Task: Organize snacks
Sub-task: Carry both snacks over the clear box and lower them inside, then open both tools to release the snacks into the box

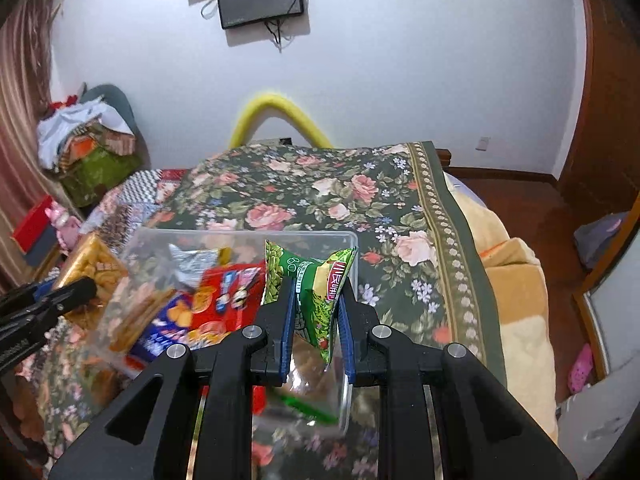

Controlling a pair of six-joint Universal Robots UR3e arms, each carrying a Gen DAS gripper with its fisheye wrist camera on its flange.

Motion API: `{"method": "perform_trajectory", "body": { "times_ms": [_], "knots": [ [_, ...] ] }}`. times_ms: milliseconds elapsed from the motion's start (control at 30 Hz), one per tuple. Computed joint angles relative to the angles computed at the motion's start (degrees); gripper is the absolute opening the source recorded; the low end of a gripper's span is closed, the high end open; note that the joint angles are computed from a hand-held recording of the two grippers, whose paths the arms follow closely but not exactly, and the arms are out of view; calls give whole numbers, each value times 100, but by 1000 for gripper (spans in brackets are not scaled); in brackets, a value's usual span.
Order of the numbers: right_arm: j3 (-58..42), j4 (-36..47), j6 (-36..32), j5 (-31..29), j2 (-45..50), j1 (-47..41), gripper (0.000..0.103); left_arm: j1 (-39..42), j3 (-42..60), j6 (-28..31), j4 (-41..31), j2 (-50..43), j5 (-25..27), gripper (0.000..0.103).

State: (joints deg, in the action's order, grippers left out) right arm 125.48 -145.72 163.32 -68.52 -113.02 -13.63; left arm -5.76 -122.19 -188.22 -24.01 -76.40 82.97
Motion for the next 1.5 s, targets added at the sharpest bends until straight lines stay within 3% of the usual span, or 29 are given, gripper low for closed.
{"method": "perform_trajectory", "body": {
  "times_ms": [267, 533, 900, 1233, 1367, 1500],
  "knots": [
    [-447, -478, 207, -407, 1020, 508, 18, 108, 276, 16, 435, -839, 79, 35],
    [-617, -448, 252, -395, 1425, 604, 18, 14, 529, 38, 562, -1337, 247, 35],
    [-540, -403, 201, -560, 1359, 757, 24, 46, 483, 108, 329, -1034, 203, 35],
    [-211, 495, -69, 5, -199, 127, 49, 224, 123, 304, -455, 314, -164, 39],
    [-106, 1140, -293, 390, -1028, -195, 65, 492, -65, 460, -975, 1167, -414, 53],
    [25, 1854, -588, 721, -1933, -482, 75, 799, -188, 718, -1661, 2036, -604, 64]
  ]
}}
